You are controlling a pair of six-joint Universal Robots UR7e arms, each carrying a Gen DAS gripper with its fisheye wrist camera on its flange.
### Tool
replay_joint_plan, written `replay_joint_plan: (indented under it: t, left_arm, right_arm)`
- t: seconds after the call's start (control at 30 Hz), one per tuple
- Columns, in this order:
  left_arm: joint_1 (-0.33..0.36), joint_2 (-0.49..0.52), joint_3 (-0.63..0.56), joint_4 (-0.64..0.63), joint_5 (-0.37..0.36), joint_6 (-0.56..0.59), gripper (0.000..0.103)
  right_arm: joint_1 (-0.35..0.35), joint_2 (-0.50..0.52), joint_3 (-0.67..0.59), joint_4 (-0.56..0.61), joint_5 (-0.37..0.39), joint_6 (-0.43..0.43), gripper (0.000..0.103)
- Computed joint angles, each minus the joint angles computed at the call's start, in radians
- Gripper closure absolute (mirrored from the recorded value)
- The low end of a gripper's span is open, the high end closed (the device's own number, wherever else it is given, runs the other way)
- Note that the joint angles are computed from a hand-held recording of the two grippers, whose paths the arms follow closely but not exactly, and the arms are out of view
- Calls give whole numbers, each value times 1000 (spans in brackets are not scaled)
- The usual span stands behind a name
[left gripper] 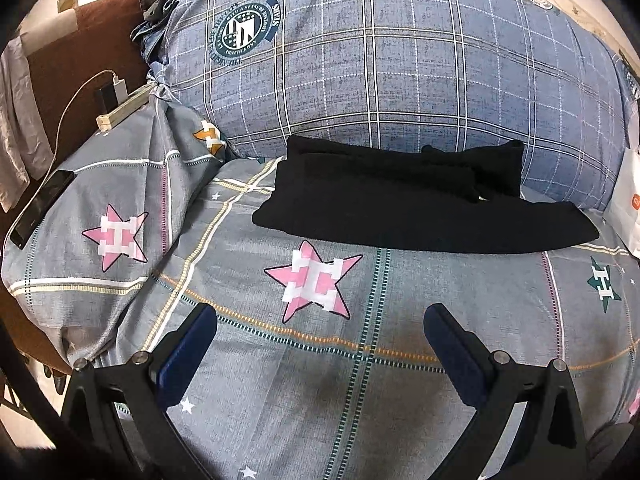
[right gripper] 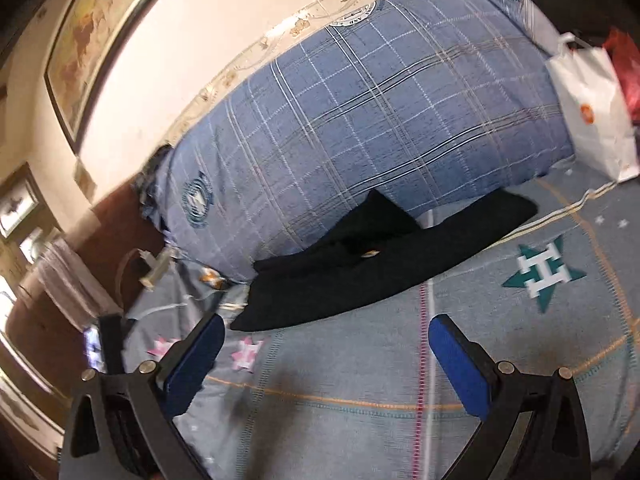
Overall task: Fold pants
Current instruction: 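Move both grippers toward the black pants lying on the bed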
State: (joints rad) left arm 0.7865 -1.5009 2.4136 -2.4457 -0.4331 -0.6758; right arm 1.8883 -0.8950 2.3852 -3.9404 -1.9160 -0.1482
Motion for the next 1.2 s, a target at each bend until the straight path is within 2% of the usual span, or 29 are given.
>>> replay_joint_plan:
  t: [0.1, 0.17, 0.33, 0.47, 0.83, 1.03, 1.2]
  left_arm:
    - [-32, -34, 3, 77, 5, -49, 0]
    - [-55, -56, -4, 150, 9, -91, 0]
    - [-134, -141, -3, 326, 19, -204, 0]
    - [-192, -209, -8, 466, 4, -287, 0]
    - [-329, -338, -30, 841, -28, -534, 0]
    - [-378, -370, -34, 931, -36, -604, 0]
    - [-381, -370, -32, 927, -42, -603, 0]
  right_arm:
    - [81, 25, -35, 14, -170, -28, 0]
    - [123, 28, -52, 49, -255, -22, 0]
    - [199, 24, -59, 67, -369, -23, 0]
    - [259, 17, -57, 67, -430, -16, 0]
    - [376, -19, -27, 99, -520, 32, 0]
    - [412, -34, -16, 99, -542, 41, 0]
    - [417, -36, -9, 94, -544, 45, 0]
